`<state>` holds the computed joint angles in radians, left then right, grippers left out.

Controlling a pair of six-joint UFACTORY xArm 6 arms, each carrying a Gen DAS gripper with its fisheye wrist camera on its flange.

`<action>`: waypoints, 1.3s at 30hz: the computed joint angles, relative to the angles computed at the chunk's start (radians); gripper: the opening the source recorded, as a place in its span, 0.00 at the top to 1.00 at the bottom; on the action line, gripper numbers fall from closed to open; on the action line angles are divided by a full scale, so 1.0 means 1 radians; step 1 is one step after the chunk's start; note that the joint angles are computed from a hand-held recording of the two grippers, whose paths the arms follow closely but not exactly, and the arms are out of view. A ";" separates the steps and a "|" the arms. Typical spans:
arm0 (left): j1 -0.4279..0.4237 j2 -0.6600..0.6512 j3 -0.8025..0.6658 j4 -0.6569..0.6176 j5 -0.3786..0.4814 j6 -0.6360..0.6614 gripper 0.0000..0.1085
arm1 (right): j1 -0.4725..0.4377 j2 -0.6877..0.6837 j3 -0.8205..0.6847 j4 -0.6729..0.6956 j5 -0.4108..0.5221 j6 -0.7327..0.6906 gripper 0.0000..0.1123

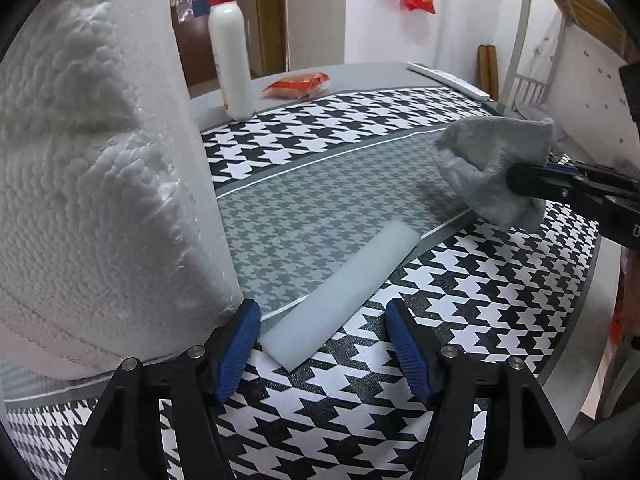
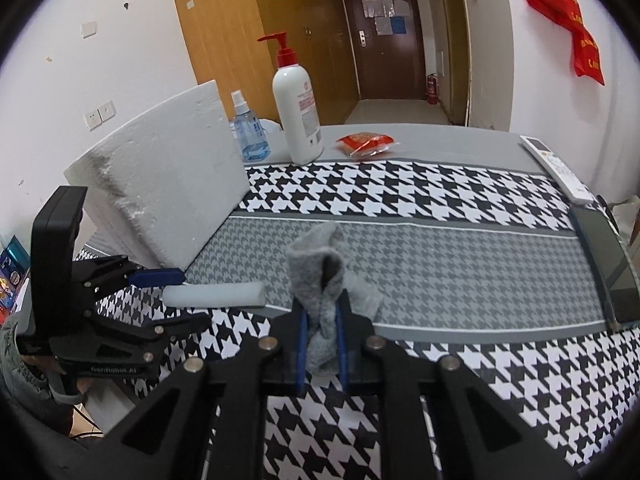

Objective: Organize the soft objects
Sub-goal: 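Close the left tool on the white foam strip while the right tool holds the sock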

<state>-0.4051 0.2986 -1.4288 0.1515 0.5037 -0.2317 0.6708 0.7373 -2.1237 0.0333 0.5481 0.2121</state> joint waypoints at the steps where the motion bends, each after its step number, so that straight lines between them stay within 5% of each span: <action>1: -0.001 0.000 -0.005 -0.009 0.010 0.009 0.50 | 0.000 -0.011 0.019 0.011 -0.011 -0.006 0.86; 9: -0.007 -0.051 0.034 -0.005 0.011 -0.048 0.78 | 0.004 -0.074 0.124 0.073 -0.085 -0.056 0.86; 12: -0.028 -0.078 0.064 -0.153 -0.011 0.095 0.78 | 0.003 -0.100 0.166 0.069 -0.108 -0.050 0.86; 19: -0.038 -0.081 0.089 0.012 -0.050 -0.015 0.77 | 0.006 -0.147 0.245 0.057 -0.150 -0.034 0.86; 23: -0.030 -0.079 0.090 -0.075 -0.040 0.081 0.75 | 0.010 -0.153 0.253 0.029 -0.145 -0.007 0.86; 28: -0.026 -0.082 0.100 -0.180 -0.052 0.233 0.45 | 0.013 -0.169 0.282 0.003 -0.162 0.026 0.86; 36: -0.016 -0.047 0.056 -0.306 -0.018 0.364 0.46 | 0.012 -0.175 0.294 -0.061 -0.161 0.109 0.86; 39: -0.013 -0.035 0.041 -0.280 -0.015 0.369 0.63 | 0.012 -0.176 0.295 -0.082 -0.157 0.135 0.86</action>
